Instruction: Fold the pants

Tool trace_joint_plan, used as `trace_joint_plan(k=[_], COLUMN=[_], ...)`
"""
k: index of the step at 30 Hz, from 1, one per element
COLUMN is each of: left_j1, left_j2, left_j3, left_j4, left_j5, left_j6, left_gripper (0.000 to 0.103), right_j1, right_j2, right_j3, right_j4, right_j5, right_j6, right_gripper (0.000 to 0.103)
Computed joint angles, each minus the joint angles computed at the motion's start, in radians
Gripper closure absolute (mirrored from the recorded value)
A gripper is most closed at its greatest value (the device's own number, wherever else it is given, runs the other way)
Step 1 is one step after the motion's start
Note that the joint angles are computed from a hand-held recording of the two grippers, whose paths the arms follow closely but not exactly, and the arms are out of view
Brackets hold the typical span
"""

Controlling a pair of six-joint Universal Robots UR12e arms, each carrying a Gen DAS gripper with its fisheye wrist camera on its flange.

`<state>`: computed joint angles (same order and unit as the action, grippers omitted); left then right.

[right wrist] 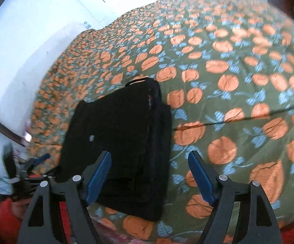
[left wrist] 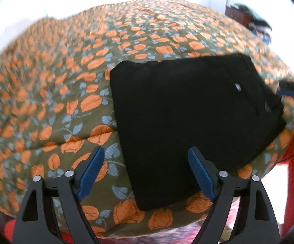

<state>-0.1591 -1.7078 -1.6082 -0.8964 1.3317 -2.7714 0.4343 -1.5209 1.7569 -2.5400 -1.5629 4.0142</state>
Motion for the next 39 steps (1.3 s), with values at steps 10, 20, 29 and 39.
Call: trace_joint_plan(k=[10, 20, 29, 39], left_j1=[0.074, 0.050, 0.011, -0.055], left_j2=[-0.127, -0.093, -0.206, -0.305], left_j3=[0.152, 0.181, 0.381, 0.413], left_j4=[-0.408, -0.355, -0.188, -0.060], left_j5=[-0.280, -0.298, -0.294, -0.043], left_j6=[-0.084, -0.081, -0.101, -0.168], left_gripper=[0.012, 0.081, 0.081, 0.054], right_j1=[-0.092, -0.052, -0.052, -0.126], right_j2=[0.033, 0.073, 0.136, 0.219], right_j3=[0.026, -0.104, -0.285, -0.377], right_j4=[-0.003, 0.190, 0.131, 0.359], right_j5=[0.395, 0.314, 0.200, -0.020], right_j6=[-0.020, -0.204, -0.364, -0.335], right_gripper=[0.022, 0.067, 0.070, 0.063])
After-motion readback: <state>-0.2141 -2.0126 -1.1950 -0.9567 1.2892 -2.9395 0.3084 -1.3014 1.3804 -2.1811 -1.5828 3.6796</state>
